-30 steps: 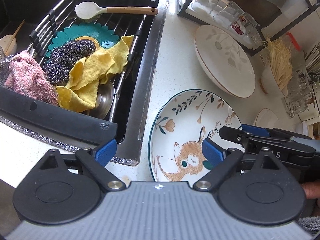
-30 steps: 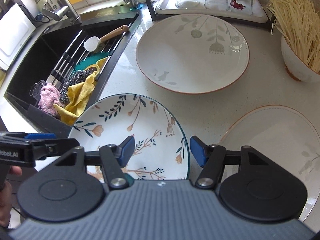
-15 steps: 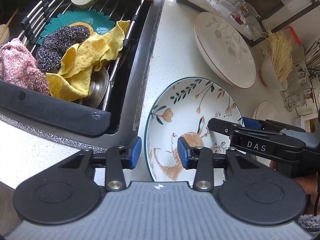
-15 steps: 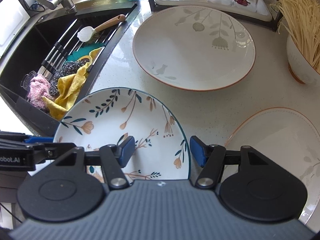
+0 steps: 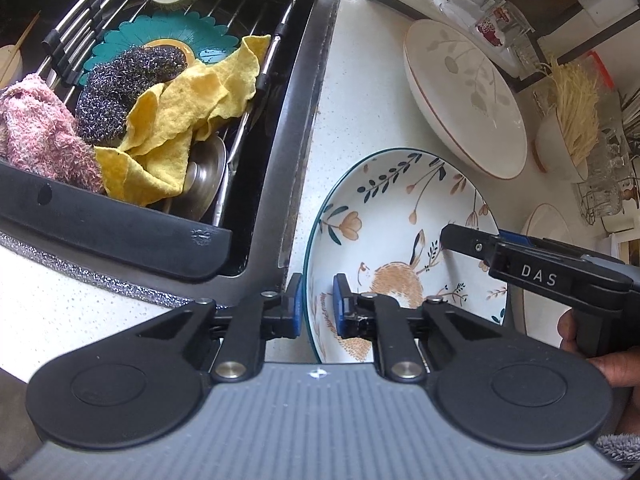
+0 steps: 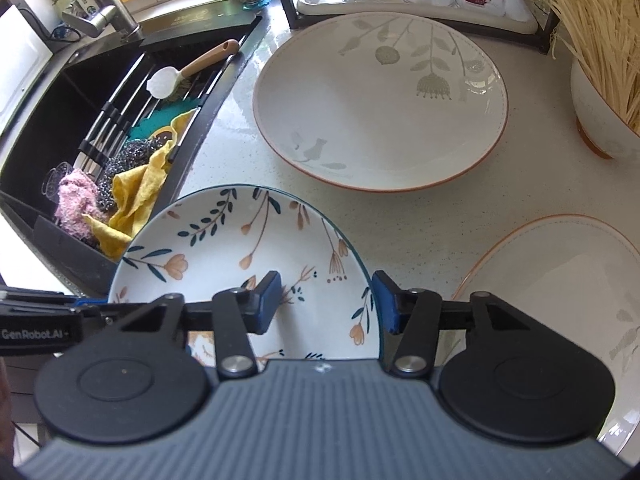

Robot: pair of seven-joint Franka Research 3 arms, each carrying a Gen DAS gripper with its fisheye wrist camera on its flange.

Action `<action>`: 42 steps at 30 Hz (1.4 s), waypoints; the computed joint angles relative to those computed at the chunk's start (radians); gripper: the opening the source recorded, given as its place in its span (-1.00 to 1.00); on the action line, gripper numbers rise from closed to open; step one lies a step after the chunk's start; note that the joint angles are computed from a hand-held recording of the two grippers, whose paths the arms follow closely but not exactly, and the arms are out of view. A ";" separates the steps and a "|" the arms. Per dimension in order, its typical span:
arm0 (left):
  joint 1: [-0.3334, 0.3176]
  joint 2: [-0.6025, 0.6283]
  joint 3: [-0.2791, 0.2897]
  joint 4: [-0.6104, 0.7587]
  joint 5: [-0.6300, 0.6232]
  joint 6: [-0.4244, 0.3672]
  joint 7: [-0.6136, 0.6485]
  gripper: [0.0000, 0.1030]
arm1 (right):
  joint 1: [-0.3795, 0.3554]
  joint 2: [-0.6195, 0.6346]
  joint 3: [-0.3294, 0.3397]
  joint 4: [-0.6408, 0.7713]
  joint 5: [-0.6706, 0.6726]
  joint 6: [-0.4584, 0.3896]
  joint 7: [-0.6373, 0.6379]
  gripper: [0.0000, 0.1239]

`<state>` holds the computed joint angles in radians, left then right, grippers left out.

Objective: Organize plates and bowls
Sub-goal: 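Lift the floral plate with the left gripper toward the white leaf plate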

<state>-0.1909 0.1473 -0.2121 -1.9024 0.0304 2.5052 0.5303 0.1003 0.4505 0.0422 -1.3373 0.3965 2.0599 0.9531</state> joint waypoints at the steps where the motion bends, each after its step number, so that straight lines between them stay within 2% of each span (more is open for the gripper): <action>1: 0.001 -0.001 0.000 -0.002 -0.003 0.002 0.002 -0.68 | -0.001 0.003 -0.002 0.005 0.001 -0.002 0.009 -0.24; 3: 0.000 -0.004 0.001 -0.002 0.006 0.005 0.002 -0.68 | -0.004 0.010 -0.004 0.015 0.006 -0.009 0.026 -0.33; 7: -0.005 -0.009 0.009 0.000 0.047 0.008 -0.028 -0.69 | -0.016 0.016 -0.001 0.029 0.022 -0.030 0.041 -0.35; 12: -0.001 -0.019 0.017 -0.008 0.084 0.019 -0.070 -0.73 | -0.025 0.010 0.004 0.031 0.042 -0.035 0.036 -0.49; 23: 0.002 -0.006 0.021 0.025 0.128 0.040 -0.117 -0.72 | -0.043 0.011 0.012 0.052 0.089 -0.013 -0.007 -0.55; 39: -0.030 0.035 0.023 0.164 0.222 -0.033 -0.185 -0.73 | -0.104 0.052 0.021 0.162 0.157 -0.099 -0.050 -0.56; 42: -0.035 0.041 0.023 0.175 0.228 -0.019 -0.210 -0.73 | -0.116 0.052 0.022 0.168 0.172 -0.098 -0.071 -0.56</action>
